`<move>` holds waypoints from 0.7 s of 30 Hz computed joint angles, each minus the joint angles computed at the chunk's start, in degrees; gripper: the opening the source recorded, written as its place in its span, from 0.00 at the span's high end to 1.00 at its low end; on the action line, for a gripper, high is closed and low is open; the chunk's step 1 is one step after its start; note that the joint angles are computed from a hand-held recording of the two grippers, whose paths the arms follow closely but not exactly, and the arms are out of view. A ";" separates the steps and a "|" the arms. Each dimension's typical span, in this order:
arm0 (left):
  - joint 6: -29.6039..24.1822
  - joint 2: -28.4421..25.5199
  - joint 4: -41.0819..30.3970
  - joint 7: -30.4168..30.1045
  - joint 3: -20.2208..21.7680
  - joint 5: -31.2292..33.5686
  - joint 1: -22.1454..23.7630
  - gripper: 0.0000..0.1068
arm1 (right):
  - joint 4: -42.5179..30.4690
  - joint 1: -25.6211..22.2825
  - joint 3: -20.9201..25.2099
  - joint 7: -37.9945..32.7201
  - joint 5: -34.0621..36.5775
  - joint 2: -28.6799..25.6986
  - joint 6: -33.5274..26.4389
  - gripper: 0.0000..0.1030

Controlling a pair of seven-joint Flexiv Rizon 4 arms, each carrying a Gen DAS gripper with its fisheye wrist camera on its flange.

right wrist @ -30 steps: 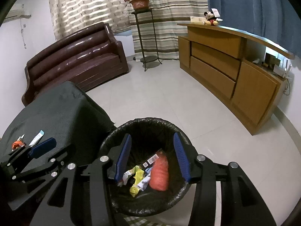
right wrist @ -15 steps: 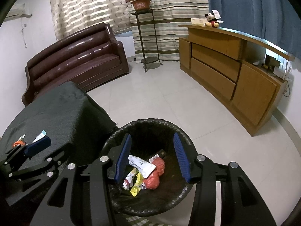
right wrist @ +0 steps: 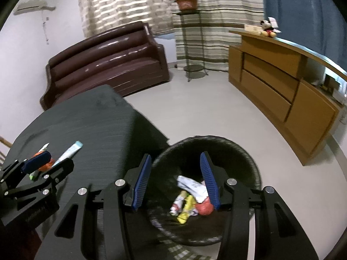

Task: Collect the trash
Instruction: 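Move both open tools back over the remaining trash on the table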

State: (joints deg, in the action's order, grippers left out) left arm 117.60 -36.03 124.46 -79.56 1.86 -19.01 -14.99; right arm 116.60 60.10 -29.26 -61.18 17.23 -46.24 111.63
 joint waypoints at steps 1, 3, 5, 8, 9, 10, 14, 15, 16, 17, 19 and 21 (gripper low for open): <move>0.29 0.30 0.42 -0.07 0.35 -0.07 0.12 0.42 | -0.21 0.01 0.19 -0.14 -0.26 0.06 -0.02 0.54; 1.04 0.97 1.66 -0.34 0.88 -0.19 0.63 0.42 | -0.78 0.17 0.65 -0.49 -0.86 0.13 -0.19 0.54; 1.61 1.67 3.03 -0.71 1.26 -0.35 1.58 0.42 | -1.19 0.37 1.05 -0.77 -1.31 0.21 -0.35 0.54; 2.38 2.56 4.82 -1.35 1.45 -0.23 3.26 0.42 | -1.92 0.75 1.59 -1.20 -2.07 0.28 -0.61 0.54; 2.66 2.86 5.44 -1.57 1.52 -0.16 3.81 0.42 | -2.20 0.77 1.87 -1.37 -2.40 0.32 -0.72 0.54; 2.93 3.15 6.03 -1.79 1.65 -0.13 4.40 0.42 | -2.45 0.82 2.11 -1.49 -2.64 0.30 -0.76 0.54; 3.70 3.94 7.90 -2.73 1.51 1.02 7.47 0.42 | -3.65 1.79 2.45 -1.60 -3.41 0.18 -1.47 0.54; 3.96 4.11 8.36 -3.05 1.41 1.51 8.33 0.42 | -4.06 2.22 2.43 -1.53 -3.65 0.15 -1.86 0.54; 4.22 4.31 8.86 -3.43 1.28 2.09 9.31 0.42 | -4.32 2.61 2.38 -1.40 -3.84 0.07 -2.08 0.54; 4.30 4.47 9.19 -3.73 1.21 2.47 10.04 0.42 | -4.65 2.73 2.49 -1.29 -4.18 0.02 -2.33 0.54; 4.58 4.87 9.96 -4.37 1.06 3.35 11.43 0.42 | -5.54 2.72 2.98 -0.98 -5.13 -0.15 -2.93 0.54; 4.90 5.12 10.59 -5.00 0.92 4.37 12.83 0.42 | -6.58 2.57 3.60 -0.53 -6.24 -0.28 -3.76 0.54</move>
State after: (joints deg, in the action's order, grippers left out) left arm 122.50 -30.91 135.05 -84.55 2.77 -14.63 -2.16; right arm 110.02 62.67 -25.65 -61.71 10.98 -46.52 107.86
